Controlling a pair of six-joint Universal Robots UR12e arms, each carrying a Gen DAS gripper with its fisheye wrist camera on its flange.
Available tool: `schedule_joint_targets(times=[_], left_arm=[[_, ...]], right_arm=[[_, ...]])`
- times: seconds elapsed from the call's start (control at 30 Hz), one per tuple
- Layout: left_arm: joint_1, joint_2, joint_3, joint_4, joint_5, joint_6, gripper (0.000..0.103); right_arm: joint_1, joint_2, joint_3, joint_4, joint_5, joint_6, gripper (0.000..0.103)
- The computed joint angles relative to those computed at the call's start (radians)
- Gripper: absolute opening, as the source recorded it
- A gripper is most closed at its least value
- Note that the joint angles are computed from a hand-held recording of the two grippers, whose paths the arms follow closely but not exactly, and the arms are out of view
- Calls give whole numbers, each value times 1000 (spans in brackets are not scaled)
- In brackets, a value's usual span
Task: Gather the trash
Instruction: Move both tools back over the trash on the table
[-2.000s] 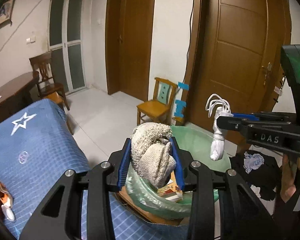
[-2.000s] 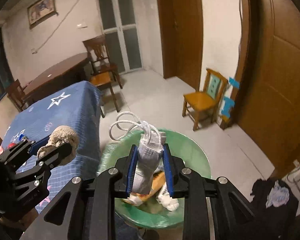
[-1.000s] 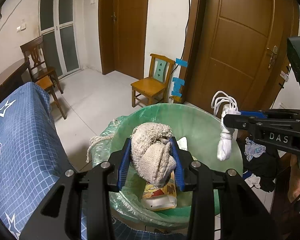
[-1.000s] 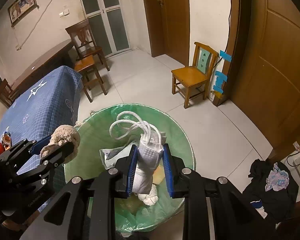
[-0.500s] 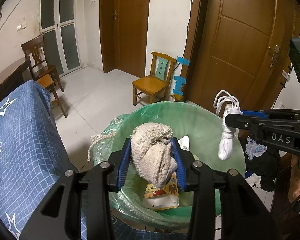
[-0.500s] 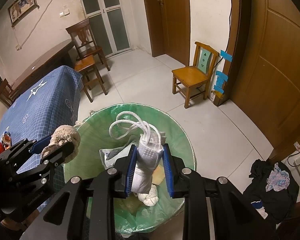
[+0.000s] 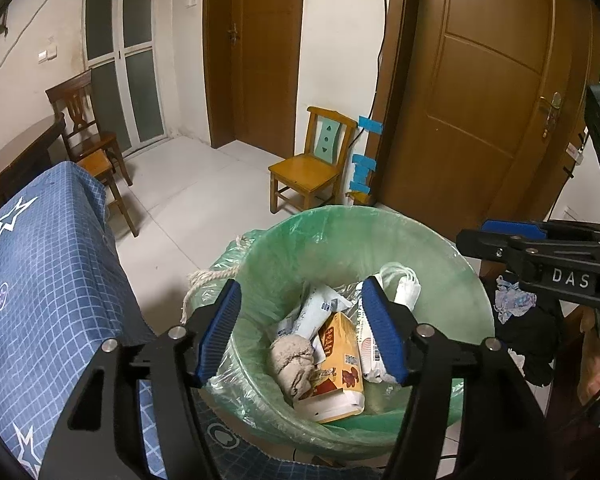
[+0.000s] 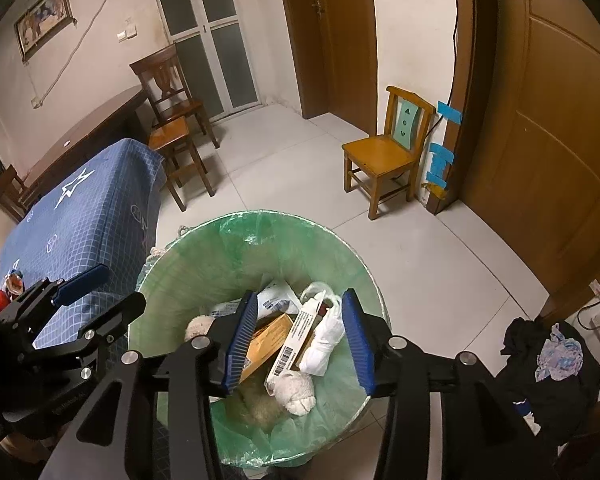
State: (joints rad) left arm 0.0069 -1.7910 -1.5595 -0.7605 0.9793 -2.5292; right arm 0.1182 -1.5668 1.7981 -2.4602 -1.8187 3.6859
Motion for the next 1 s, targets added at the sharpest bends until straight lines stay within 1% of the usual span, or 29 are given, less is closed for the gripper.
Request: schedule_joint_targets(times=[0.1, 0.17, 0.23, 0.3, 0.33, 0.37, 0.4, 0.5, 0.53, 0.6, 0.63, 0.8, 0.9, 1.0], left_arm=[[2, 3, 0, -2, -2, 4, 60], [6, 6, 0, -5, -3, 9, 60], [10, 8, 0, -5, -2, 15, 62], [15, 10, 1, -5, -1, 17, 68], [17, 11, 2, -6, 3, 16, 69], [19, 11, 3, -4, 8, 12, 70], [20, 10, 4, -2, 12, 7, 73], [24, 12, 6, 3, 21, -1, 76], [24, 12, 7, 2, 24, 0, 77], [26, 15, 10, -5, 29, 17, 81], [26, 17, 10, -3, 33, 23, 82], [42, 29, 26, -40, 31, 70, 82], [66, 37, 51, -82, 19, 104, 82], [105, 39, 97, -145, -1, 161, 82]], right_arm=[[-1, -1, 3, -4, 0, -3, 46], [3, -1, 3, -7, -4, -3, 49], [10, -2, 4, -17, -14, -3, 55], [18, -6, 10, -32, -30, -4, 66], [25, -6, 10, -37, -45, -3, 72], [35, -5, 8, -45, -67, -3, 74], [39, -6, 9, -50, -77, -4, 78], [56, -6, 7, -60, -105, -2, 83], [59, -7, 6, -61, -109, -2, 86], [69, -7, 2, -65, -125, -7, 91], [74, -6, 0, -66, -135, -10, 93], [101, -3, -12, -92, -175, -30, 96], [128, 8, -29, -130, -185, -54, 96], [150, 30, -56, -166, -164, -92, 96]])
